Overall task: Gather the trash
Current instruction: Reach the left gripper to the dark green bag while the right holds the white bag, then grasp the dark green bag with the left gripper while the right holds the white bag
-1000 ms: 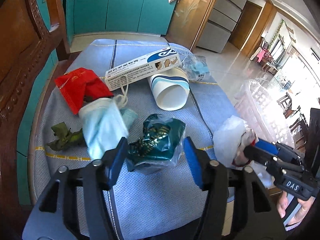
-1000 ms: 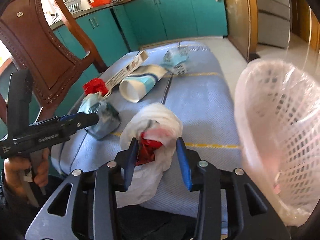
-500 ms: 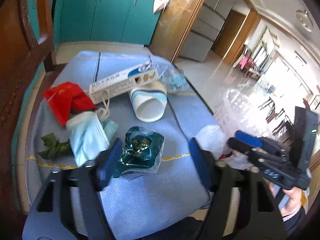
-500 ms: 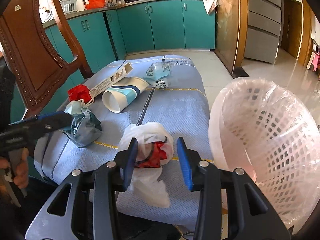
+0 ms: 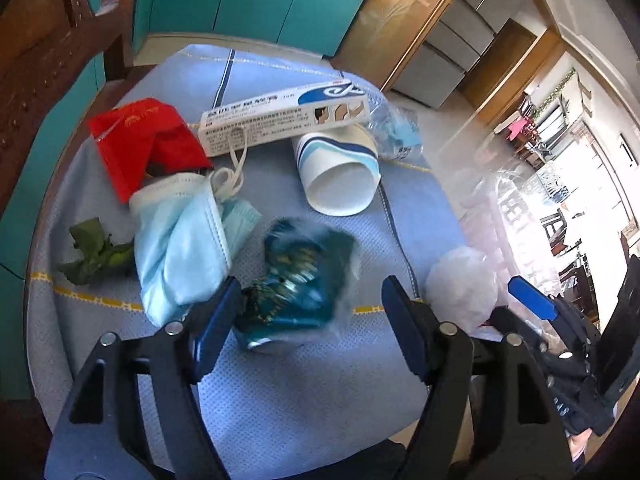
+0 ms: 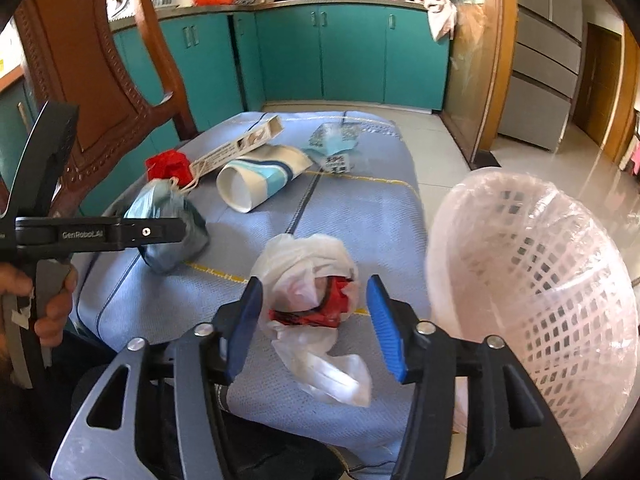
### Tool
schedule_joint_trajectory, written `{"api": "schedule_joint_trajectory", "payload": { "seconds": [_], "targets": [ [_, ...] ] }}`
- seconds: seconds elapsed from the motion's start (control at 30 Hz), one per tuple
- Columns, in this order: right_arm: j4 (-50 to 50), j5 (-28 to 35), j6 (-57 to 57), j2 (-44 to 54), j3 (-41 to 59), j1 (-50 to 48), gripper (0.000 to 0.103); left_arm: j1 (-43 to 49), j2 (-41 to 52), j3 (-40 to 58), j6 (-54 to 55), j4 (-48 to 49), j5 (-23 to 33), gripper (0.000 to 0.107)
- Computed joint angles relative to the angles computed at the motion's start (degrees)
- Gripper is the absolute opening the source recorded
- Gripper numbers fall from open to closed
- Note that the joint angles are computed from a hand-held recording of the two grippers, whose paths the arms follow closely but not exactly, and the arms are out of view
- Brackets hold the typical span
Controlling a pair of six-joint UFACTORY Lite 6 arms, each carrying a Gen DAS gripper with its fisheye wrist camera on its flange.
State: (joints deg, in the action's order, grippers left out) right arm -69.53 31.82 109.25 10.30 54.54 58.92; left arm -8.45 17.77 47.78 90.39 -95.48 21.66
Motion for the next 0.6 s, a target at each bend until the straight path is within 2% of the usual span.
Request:
{"api": "schedule_joint_trajectory", "payload": {
  "seconds": [0.07, 0.2, 0.27, 0.4, 0.6],
  "targets": [
    [-0.02, 0.38, -0.13, 2.17, 1.38, -0.02, 0.063, -0.70, 0.55, 0.32, -0.52, 0.25, -1.12, 0.075],
    [-0.94, -1.12, 0.67, 5.15, 3.19, -0.93, 0.064, -1.51, 0.81, 0.39, -1.45, 1.06, -1.69, 0.076],
    [-1.88, -1.61, 1.68, 5.14, 3.31, -0.94, 0.064, -0.86, 0.37, 0.07, -0.63, 0.05, -0.85, 0.081],
    [-2.20, -0.52, 1.70, 4.98, 3.74, -0.25, 0.072, 2.00, 0.35, -0.22, 0.99, -2.46, 2.17, 0.086],
    [-1.85, 0.05, 1.34, 5.51, 3.84, -0.28, 0.072, -0.27, 1.19, 1.02, -1.65, -0.15, 0.17, 0.086]
  ]
}}
